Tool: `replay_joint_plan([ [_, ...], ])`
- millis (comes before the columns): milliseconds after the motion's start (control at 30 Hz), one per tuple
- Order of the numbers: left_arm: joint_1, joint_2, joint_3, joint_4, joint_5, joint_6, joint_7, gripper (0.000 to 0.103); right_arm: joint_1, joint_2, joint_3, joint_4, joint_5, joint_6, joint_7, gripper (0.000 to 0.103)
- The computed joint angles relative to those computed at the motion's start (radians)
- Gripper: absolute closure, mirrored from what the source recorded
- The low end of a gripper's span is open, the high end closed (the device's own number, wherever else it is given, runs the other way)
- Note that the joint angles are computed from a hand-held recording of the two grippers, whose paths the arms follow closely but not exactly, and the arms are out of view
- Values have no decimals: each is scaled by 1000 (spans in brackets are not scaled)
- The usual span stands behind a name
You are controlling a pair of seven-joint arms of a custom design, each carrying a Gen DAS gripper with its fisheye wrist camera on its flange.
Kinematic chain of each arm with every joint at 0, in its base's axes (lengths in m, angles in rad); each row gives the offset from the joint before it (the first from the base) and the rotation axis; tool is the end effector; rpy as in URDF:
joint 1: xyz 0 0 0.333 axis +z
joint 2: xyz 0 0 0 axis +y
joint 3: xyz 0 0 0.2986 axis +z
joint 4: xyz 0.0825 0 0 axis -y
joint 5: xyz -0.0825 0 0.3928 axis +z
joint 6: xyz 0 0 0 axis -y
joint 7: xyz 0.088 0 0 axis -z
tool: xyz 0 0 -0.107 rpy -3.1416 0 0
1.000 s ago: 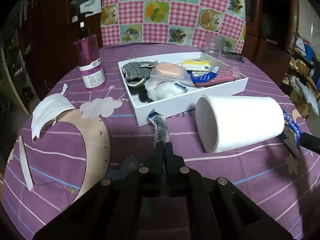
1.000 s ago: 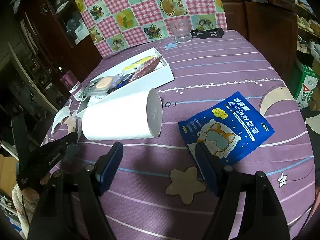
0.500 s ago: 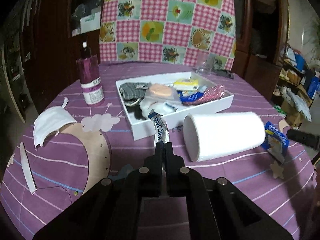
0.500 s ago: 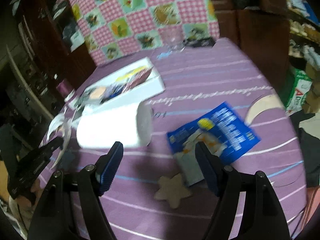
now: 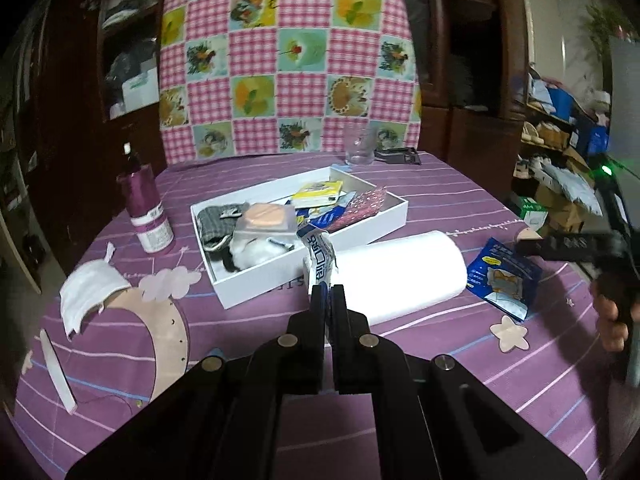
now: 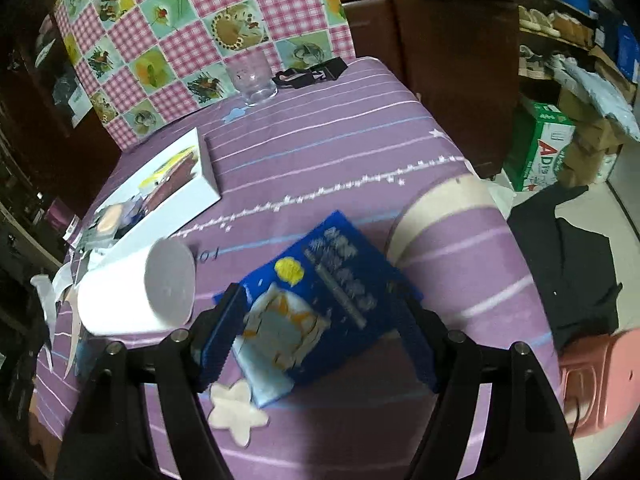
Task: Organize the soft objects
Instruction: 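Lift the bandage packet with the left gripper while the right moves to the blue eye-mask packet, then grasp the blue eye-mask packet with the right gripper while the left holds the bandage packet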
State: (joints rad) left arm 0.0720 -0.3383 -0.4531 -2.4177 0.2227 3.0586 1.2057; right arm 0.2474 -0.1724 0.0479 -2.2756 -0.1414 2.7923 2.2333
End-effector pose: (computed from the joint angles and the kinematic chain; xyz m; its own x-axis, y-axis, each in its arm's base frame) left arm 0.4575 -0.2186 0.5140 -0.2574 -0.9655 -0.0395 -0.5461 0.1790 -0.8184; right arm 0.5203 0.1660 0.4858 -0.1466 -0.9478 -0.2832 -0.7661 0.2899 -0.5736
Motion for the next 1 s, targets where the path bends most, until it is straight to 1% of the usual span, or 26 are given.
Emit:
replay_joint_plan([
  [33,-3,1,-1,3,1,-2,2,102,28,39,-34,47,82,-41,-104,28],
  [67,-11,4,3,7,-3,-3,7,102,28,51,-36,59,111,-54,-138,28],
  [100,-37,11,22,10,-17,-10,24,102,29,77,-41,83,143,-67,-183,28],
  [133,-70,18,46,13,-35,-18,49,102,22,102,-37,106,145,-87,-201,28],
  [167,-103,23,70,14,-55,-26,78,102,12,111,-29,111,122,-88,-188,28],
  [200,-144,29,100,14,-82,-33,117,102,2,111,-20,101,72,-62,-154,28],
  [267,-247,45,175,20,-161,-58,234,102,2,106,-13,83,79,-31,-179,17],
  [333,-312,59,217,28,-236,-77,327,102,15,102,-7,74,111,-27,-252,9],
  [367,-324,67,222,36,-262,-89,356,102,16,101,0,73,93,-36,-260,5],
  [400,-325,82,216,50,-274,-109,373,102,18,101,9,75,56,-52,-253,3],
  [433,-299,92,190,59,-251,-121,355,102,20,102,21,81,1,-77,-236,0],
  [467,-257,105,151,72,-198,-140,310,102,22,105,35,88,-75,-107,-203,0],
  [500,-244,115,140,78,-175,-151,290,102,26,108,41,94,-113,-122,-186,0],
  [533,-244,125,140,84,-169,-161,284,102,19,110,62,97,-169,-133,-161,0],
  [567,-244,135,141,89,-164,-174,274,102,38,107,48,87,-155,-116,-175,0],
  [633,-232,143,136,96,-126,-188,234,102,48,110,48,92,-153,-117,-183,0],
  [700,-231,147,141,97,-108,-195,211,102,49,113,46,98,-169,-122,-154,0],
  [800,-237,144,155,91,-111,-195,195,102,49,118,43,105,-185,-127,-122,0],
  [833,-235,143,154,89,-103,-197,183,102,48,119,44,106,-205,-128,-100,3],
  [867,-232,141,154,85,-96,-197,174,102,47,117,46,104,-227,-128,-75,12],
  [900,-232,138,155,83,-93,-196,169,102,44,106,46,95,-253,-122,-39,19],
  [933,-232,136,156,80,-92,-195,164,102,38,94,45,84,-281,-117,2,34],
  [967,-234,134,159,78,-95,-192,165,102,33,89,43,80,-293,-113,26,46],
  [1000,-235,132,162,76,-98,-188,165,102,30,77,37,65,-276,-95,33,50],
])
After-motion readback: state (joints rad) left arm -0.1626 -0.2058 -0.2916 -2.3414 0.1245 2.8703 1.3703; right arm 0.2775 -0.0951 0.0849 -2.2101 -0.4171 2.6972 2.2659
